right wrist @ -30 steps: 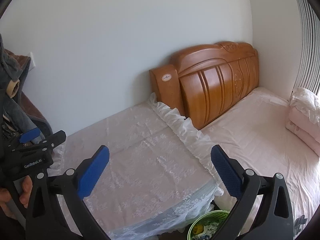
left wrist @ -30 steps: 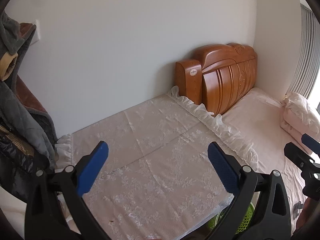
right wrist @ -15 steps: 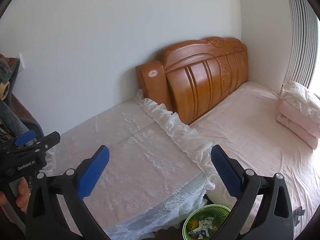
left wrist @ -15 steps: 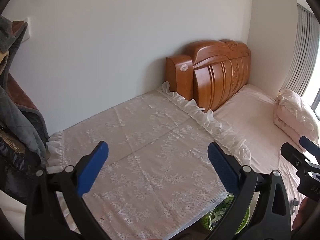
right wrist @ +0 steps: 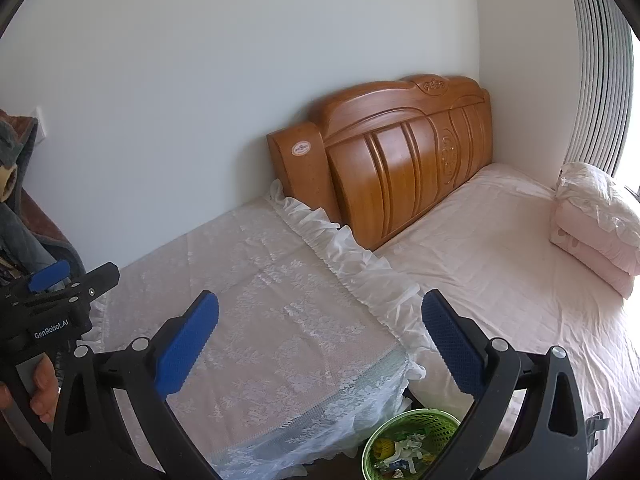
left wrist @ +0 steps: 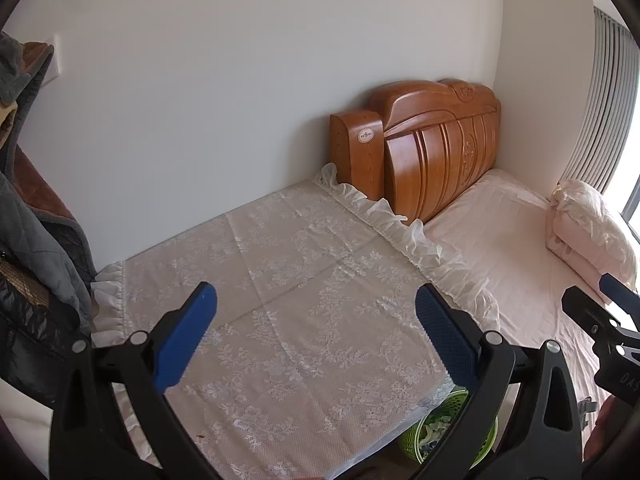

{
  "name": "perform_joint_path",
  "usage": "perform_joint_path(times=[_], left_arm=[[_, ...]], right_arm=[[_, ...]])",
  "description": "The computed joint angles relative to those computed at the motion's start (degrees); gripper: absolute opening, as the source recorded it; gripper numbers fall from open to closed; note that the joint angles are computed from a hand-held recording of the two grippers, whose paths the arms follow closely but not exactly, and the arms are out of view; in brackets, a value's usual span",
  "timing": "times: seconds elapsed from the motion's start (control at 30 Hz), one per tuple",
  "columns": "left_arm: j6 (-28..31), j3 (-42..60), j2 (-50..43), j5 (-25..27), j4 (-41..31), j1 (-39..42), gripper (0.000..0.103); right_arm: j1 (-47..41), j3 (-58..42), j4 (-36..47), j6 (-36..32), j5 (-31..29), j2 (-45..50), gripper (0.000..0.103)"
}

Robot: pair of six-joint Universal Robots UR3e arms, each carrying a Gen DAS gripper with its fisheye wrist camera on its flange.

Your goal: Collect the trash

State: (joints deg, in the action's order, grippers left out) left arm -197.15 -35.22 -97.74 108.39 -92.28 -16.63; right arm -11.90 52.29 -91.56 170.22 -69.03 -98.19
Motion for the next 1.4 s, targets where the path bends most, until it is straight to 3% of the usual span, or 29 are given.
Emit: perform_joint_path(times=[1.4], left_arm=[[0.23,3.20,-2.34,0.25,-1.46,-1.97,0.095]], right_arm=[[-1.31,0.76,0.53,0.14,0.53,-0.69,0.101]])
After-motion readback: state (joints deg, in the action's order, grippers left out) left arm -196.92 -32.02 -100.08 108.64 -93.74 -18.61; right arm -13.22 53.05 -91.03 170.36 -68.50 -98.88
